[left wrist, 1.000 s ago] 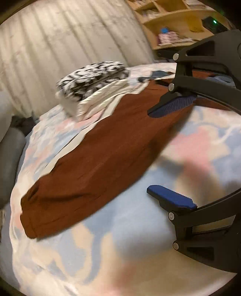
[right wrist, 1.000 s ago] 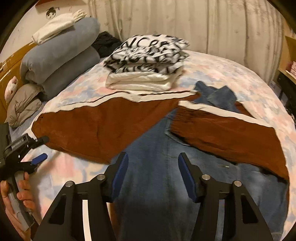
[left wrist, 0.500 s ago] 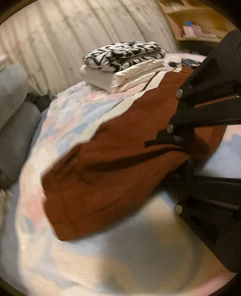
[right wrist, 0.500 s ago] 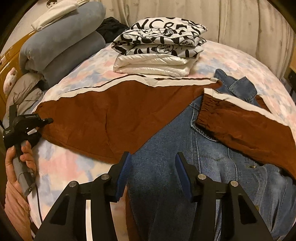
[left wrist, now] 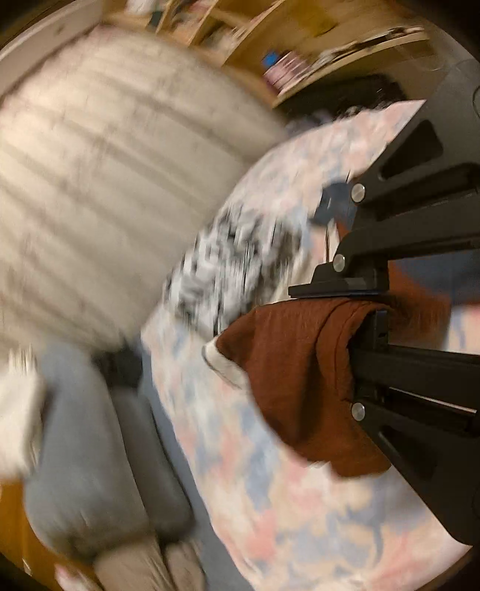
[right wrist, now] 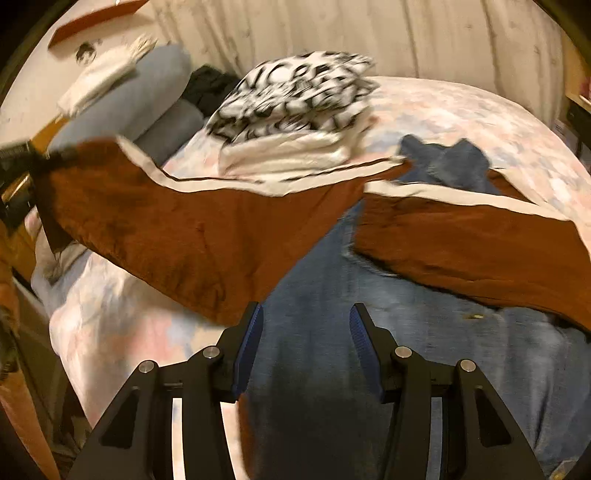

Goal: Fold large clothes
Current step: 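Grasp the other brown sleeve cuff with the left tool and lift it, then lay the held sleeve across the denim body and open the left tool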

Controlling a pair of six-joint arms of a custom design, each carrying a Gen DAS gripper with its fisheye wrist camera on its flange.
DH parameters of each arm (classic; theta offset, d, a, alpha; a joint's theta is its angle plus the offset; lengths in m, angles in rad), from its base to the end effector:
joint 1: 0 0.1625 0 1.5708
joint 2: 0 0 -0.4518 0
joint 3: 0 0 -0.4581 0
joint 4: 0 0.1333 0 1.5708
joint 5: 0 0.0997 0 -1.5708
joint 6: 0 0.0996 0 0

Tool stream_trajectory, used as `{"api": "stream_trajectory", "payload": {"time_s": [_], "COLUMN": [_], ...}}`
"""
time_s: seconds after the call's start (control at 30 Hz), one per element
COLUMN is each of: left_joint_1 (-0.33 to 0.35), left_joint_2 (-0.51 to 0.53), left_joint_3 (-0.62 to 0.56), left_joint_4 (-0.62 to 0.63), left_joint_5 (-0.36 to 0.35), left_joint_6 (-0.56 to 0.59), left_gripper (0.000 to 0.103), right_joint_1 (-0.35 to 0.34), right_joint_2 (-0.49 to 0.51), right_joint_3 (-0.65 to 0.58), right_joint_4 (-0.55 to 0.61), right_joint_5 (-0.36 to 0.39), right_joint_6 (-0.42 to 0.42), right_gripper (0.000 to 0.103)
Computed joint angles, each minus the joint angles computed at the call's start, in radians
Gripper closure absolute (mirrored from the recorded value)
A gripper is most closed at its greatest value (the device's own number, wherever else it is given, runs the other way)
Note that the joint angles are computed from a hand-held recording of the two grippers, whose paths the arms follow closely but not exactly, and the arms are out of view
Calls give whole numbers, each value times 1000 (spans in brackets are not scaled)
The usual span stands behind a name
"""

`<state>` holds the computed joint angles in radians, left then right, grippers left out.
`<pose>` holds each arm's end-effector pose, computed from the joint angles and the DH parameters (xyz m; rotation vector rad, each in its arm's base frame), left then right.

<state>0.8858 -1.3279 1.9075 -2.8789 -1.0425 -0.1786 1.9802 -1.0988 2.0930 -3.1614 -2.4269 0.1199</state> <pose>-0.2524 -0.5990 0.3523 0.4071 2.6853 -1.2413 0.2819 -0.5037 0.1829 0.0125 -2.3159 0.9541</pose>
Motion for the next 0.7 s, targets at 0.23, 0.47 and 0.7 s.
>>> {"api": "stream_trajectory", "payload": {"time_s": [0.23, 0.47, 0.7], "left_joint_1": [-134, -156, -129], "left_joint_2": [234, 484, 565], "left_joint_3": [-69, -133, -120], "left_joint_4": [13, 231, 321], "left_joint_5": [-94, -161, -340], "left_joint_6": [-10, -96, -116], "left_gripper": [101, 97, 27], "right_joint_1": [-61, -198, -333], "right_joint_2": [-229, -487, -632], "right_joint_3": [170, 351, 448], "right_joint_4": [-63, -35, -38], "right_joint_5": [-38, -18, 90], "right_joint_6": [31, 90, 88], "right_gripper": [53, 53, 49]}}
